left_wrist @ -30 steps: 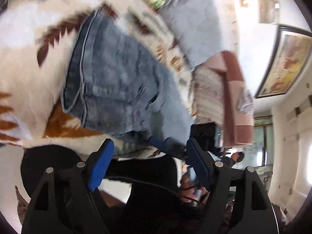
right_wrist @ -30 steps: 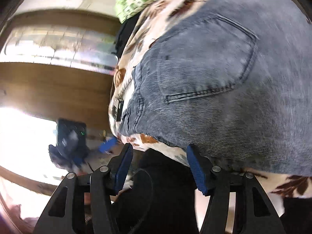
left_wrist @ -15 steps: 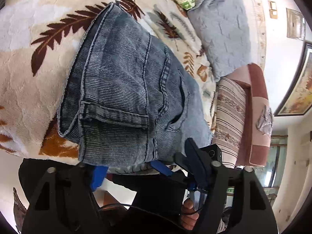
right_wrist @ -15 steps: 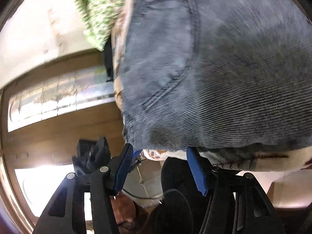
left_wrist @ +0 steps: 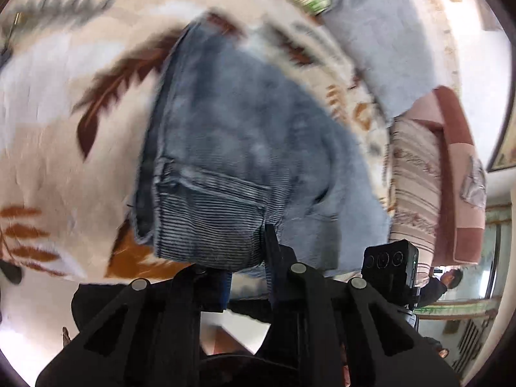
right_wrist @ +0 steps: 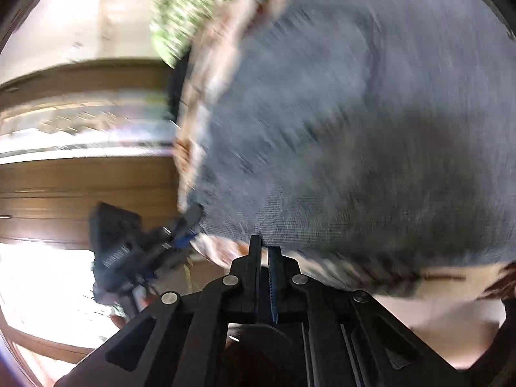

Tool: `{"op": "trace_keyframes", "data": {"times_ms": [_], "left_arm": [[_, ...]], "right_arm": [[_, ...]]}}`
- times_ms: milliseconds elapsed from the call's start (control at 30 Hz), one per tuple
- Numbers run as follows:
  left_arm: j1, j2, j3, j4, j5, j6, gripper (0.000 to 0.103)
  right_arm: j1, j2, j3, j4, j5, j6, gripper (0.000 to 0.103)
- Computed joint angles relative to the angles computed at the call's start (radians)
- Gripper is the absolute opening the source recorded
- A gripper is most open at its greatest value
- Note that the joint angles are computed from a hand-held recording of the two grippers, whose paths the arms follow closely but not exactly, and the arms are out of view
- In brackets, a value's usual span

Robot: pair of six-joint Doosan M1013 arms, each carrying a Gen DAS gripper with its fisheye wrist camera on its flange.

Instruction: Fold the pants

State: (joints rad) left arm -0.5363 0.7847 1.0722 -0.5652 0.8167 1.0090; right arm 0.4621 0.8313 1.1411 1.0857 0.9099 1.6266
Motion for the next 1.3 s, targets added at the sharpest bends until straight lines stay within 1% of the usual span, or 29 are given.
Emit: {"op": "trace_keyframes", "data": {"times_ms": [100,133,200,233,267,300,367,400,467,500,533,567,600,667,733,767,833,900,933,967,1000,1033,1067,1100,1133,1200,1233,1267,1300], "left_arm": [[0.003,0.003,0.014,-0.018,0.006,0.002,0.016],[0.004,-0.002,0.019,-0.031,0.004,0.022,0.017],[0.003,-0.015,0.024,-0.037,0.014,0.081,0.018],[0.004,-0.025,0.032,-0.065,0.019,0.154,0.020],[0.008,-0.035,0.041,-0.105,0.024,0.218,0.027],[0.013,-0.047,0.056,-0.152,0.025,0.289,0.031],[0.016,-0.076,0.079,-0.171,-0.005,0.359,0.041],[0.016,-0.085,0.080,-0.151,-0.026,0.358,0.044],[0.023,-0.087,0.060,-0.114,-0.058,0.334,0.060],[0.025,-0.073,0.027,-0.045,-0.048,0.267,0.064],[0.026,-0.045,-0.028,0.037,-0.015,0.189,0.068],[0.031,-0.013,-0.082,0.079,0.026,0.146,0.068],[0.035,0.011,-0.118,0.103,0.059,0.115,0.068],[0.055,0.079,-0.214,0.145,0.155,0.007,0.068],[0.068,0.108,-0.240,0.115,0.178,-0.022,0.068],[0.078,0.121,-0.249,0.093,0.185,-0.031,0.068],[0.087,0.133,-0.258,0.060,0.190,-0.022,0.068],[0.094,0.136,-0.256,0.032,0.191,-0.001,0.069],[0.097,0.148,-0.268,0.010,0.201,0.018,0.073],[0.099,0.161,-0.282,-0.012,0.214,0.032,0.081],[0.100,0.171,-0.295,-0.023,0.226,0.040,0.082],[0.099,0.182,-0.311,-0.038,0.233,0.052,0.082],[0.098,0.176,-0.299,-0.068,0.214,0.086,0.078],[0.097,0.162,-0.277,-0.114,0.187,0.146,0.071],[0.090,0.149,-0.266,-0.119,0.164,0.197,0.055],[0.072,0.140,-0.280,-0.024,0.151,0.213,0.046],[0.063,0.147,-0.300,0.029,0.163,0.201,0.037],[0.055,0.166,-0.338,0.096,0.205,0.168,0.029],[0.051,0.184,-0.369,0.133,0.237,0.143,0.027]], "right_arm": [[0.002,0.015,-0.012,-0.042,0.024,0.023,0.001],[0.001,0.013,-0.011,-0.042,0.025,0.021,0.007],[-0.009,-0.006,0.001,-0.040,0.029,-0.011,0.007],[-0.018,-0.021,0.013,-0.043,0.029,-0.039,0.009],[-0.024,-0.035,0.021,-0.044,0.023,-0.059,0.011],[-0.031,-0.055,0.035,-0.043,0.009,-0.078,0.016],[-0.056,-0.104,0.083,-0.062,-0.070,-0.119,0.021],[-0.067,-0.120,0.089,-0.098,-0.110,-0.109,0.025],[-0.088,-0.143,0.087,-0.203,-0.206,-0.058,0.033],[-0.093,-0.139,0.066,-0.254,-0.228,-0.033,0.040],[-0.097,-0.122,0.020,-0.337,-0.230,0.004,0.047],[-0.096,-0.093,-0.047,-0.437,-0.212,0.050,0.049],[-0.095,-0.051,-0.133,-0.504,-0.166,0.069,0.052],[-0.090,0.026,-0.277,-0.581,-0.077,0.073,0.054],[-0.076,0.125,-0.462,-0.676,0.045,0.107,0.056],[-0.077,0.156,-0.511,-0.710,0.085,0.101,0.056],[-0.071,0.238,-0.659,-0.743,0.211,0.092,0.057],[-0.070,0.305,-0.775,-0.752,0.307,0.061,0.057],[-0.067,0.352,-0.862,-0.761,0.367,0.052,0.057],[-0.065,0.378,-0.907,-0.773,0.408,0.035,0.058],[-0.063,0.401,-0.949,-0.778,0.453,0.020,0.058],[-0.061,0.419,-0.981,-0.778,0.484,-0.007,0.052],[-0.056,0.413,-0.970,-0.786,0.493,-0.051,0.040],[-0.045,0.383,-0.917,-0.813,0.472,-0.112,0.020],[-0.034,0.351,-0.867,-0.849,0.436,-0.137,0.018],[-0.016,0.276,-0.744,-0.921,0.319,-0.172,0.016],[-0.013,0.251,-0.701,-0.942,0.263,-0.165,0.015],[-0.011,0.245,-0.688,-0.968,0.233,-0.142,0.014],[-0.009,0.247,-0.685,-1.002,0.214,-0.110,0.013]]}}
